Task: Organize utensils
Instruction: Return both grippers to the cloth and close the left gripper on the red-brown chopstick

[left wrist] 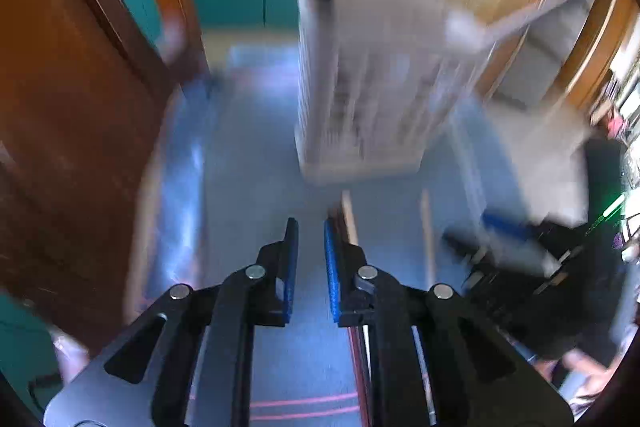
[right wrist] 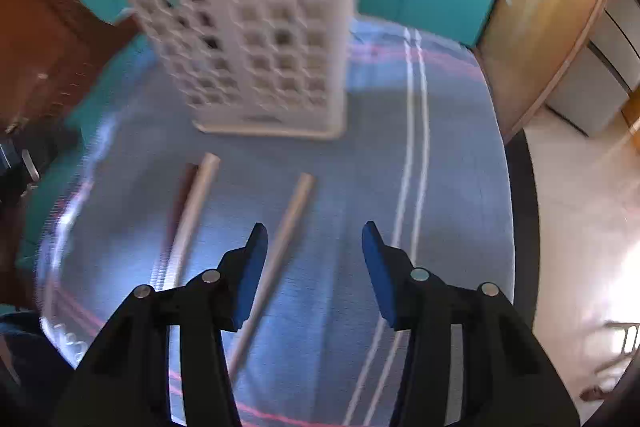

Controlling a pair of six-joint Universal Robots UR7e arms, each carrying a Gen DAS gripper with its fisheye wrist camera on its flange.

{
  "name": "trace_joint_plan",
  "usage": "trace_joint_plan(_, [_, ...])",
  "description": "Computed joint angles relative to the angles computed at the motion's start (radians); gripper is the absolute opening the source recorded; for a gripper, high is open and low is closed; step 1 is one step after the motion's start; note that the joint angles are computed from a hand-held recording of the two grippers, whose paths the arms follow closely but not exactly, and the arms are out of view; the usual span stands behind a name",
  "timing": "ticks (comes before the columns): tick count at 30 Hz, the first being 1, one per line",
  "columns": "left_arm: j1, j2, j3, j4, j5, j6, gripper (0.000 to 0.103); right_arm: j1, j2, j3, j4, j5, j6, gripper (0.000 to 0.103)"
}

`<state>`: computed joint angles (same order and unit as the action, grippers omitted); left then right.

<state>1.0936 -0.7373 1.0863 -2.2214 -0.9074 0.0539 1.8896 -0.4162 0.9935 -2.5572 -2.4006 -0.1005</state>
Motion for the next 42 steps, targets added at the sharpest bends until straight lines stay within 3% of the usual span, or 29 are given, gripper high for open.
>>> trace_joint_plan(5, [0.023, 0.035, -0.021, 0.126, -0.039, -0.052, 0.024, -0.006, 0.001, -0.005, -0.021, -0.004, 0.022, 0.049])
trace_joint_plan(9, [0.027, 0.042, -0.007, 0.129, -0.046, -0.055, 0.029, -0.003, 0.006, -0.004, -0.022, -0.003, 0.008, 0.049])
trace_joint_plan(11, [0.028, 0.042, -0.009, 0.125, -0.056, -0.062, 0.028, -0.003, 0.009, -0.014, -0.011, -0.009, 0.013, 0.049])
trace_joint_plan(12, [0.03, 0.039, -0.003, 0.119, -0.067, -0.066, 0.023, -0.003, 0.004, -0.004, -0.016, -0.01, 0.016, 0.049])
trace_joint_plan(13, [0.03, 0.037, 0.002, 0.111, -0.074, -0.059, 0.011, -0.005, 0.002, 0.003, -0.022, -0.011, 0.017, 0.049])
trace_joint_plan(16, [0.025, 0.033, 0.016, 0.095, -0.063, -0.055, 0.011, -0.011, -0.001, 0.004, -0.026, -0.012, 0.02, 0.049])
trace_joint_plan(19, [0.027, 0.056, -0.042, 0.139, -0.081, -0.08, 0.011, -0.021, 0.001, -0.01, -0.018, -0.014, 0.02, 0.049])
trace_joint_plan(31, [0.037, 0.08, -0.111, 0.185, -0.028, -0.117, 0.012, -0.036, 0.007, -0.036, -0.013, -0.002, 0.008, 0.049])
trace_joint_plan(42, [0.027, 0.102, -0.099, 0.153, -0.012, -0.062, 0.017, -0.027, 0.026, -0.039, 0.007, -0.017, 0.016, 0.049])
